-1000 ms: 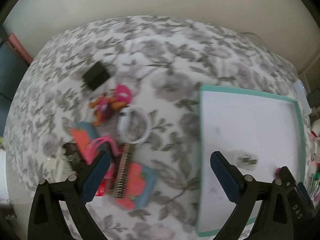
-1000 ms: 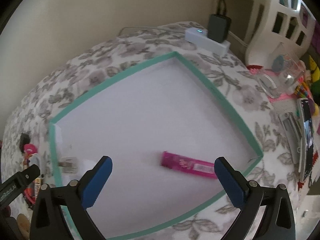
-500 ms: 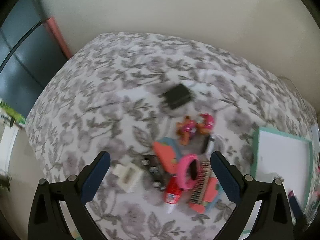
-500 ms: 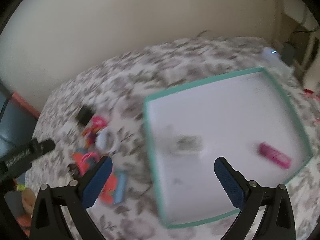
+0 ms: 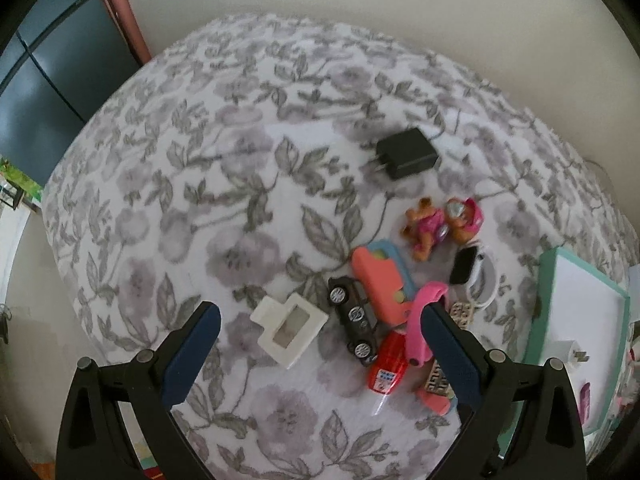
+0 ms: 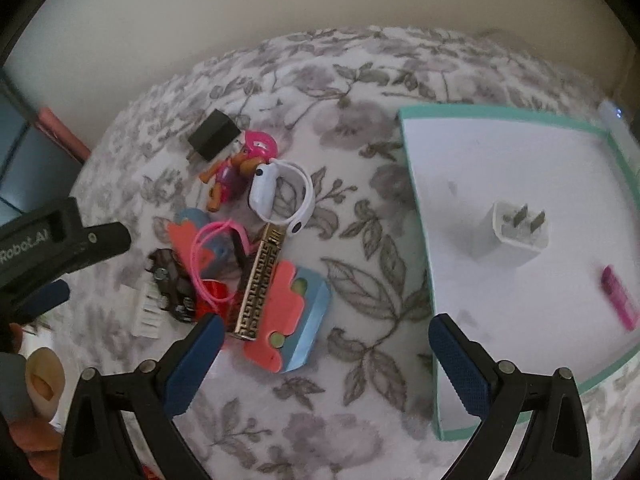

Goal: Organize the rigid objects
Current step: 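Move both open tools back toward the pile of items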

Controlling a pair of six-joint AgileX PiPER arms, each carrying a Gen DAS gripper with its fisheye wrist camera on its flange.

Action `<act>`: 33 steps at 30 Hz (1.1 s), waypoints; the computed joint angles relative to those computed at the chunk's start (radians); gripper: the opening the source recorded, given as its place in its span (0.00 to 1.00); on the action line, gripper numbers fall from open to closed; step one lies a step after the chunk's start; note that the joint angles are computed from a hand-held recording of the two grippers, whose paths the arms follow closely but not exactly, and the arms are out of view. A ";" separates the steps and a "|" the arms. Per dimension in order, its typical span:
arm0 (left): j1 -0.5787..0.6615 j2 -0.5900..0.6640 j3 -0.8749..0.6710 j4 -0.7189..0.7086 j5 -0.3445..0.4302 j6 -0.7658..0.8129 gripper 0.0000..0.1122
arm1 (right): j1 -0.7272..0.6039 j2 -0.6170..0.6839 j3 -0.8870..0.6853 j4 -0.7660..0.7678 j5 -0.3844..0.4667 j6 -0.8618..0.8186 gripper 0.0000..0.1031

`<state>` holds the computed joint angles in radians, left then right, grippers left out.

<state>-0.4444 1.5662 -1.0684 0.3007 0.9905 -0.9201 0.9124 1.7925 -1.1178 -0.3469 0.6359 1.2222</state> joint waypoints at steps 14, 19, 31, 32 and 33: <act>0.081 0.110 0.040 -0.122 -0.073 0.063 0.89 | -0.022 0.034 0.011 0.143 -0.067 -0.118 1.00; 0.064 0.132 0.022 -0.082 -0.063 0.044 0.77 | -0.036 0.044 0.010 0.209 -0.094 -0.182 1.00; 0.028 0.166 -0.036 -0.116 -0.085 0.073 0.46 | -0.055 -0.039 0.080 0.134 -0.154 -0.089 0.95; 0.032 0.164 -0.030 -0.117 -0.091 0.079 0.45 | -0.056 -0.038 0.077 0.121 -0.153 -0.077 0.92; 0.032 0.163 -0.032 -0.120 -0.090 0.082 0.45 | -0.056 -0.036 0.076 0.118 -0.152 -0.073 0.89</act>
